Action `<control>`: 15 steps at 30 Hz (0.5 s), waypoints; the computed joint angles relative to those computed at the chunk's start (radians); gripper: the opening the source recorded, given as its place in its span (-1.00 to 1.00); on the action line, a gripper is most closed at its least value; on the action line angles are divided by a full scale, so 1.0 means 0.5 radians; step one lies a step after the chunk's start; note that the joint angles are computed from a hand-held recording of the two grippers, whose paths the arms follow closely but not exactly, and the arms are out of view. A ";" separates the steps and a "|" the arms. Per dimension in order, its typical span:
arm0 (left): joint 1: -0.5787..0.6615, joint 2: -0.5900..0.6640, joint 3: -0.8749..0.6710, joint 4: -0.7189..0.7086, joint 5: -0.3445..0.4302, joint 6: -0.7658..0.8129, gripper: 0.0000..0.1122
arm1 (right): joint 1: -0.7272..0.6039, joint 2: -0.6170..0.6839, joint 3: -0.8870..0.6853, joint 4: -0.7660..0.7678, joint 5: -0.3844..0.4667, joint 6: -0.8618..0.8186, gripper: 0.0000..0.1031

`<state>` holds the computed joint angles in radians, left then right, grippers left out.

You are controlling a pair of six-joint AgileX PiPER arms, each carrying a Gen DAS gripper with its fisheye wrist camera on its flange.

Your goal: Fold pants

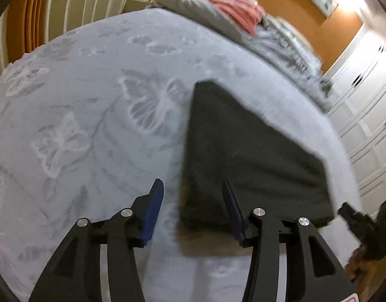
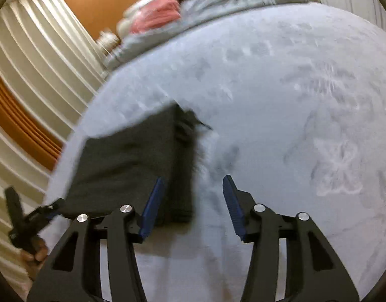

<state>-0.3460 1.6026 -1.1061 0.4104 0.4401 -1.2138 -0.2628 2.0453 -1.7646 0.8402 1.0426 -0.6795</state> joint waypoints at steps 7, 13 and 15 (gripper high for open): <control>-0.166 0.299 -0.395 0.211 0.485 0.044 -0.03 | 0.227 0.126 -0.080 -0.346 -0.100 0.052 0.10; -0.521 -0.005 -0.171 0.664 0.726 -0.312 0.08 | 0.065 -0.350 0.377 -0.170 -0.288 -0.127 0.19; -0.691 -0.074 -0.085 0.833 0.827 -0.508 0.37 | 0.021 -0.603 0.706 -0.056 -0.441 -0.372 0.69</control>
<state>-0.6917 1.5654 -1.1488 0.8269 0.8534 -1.4678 -0.2524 1.7440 -1.4118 0.8120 0.8223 -0.8656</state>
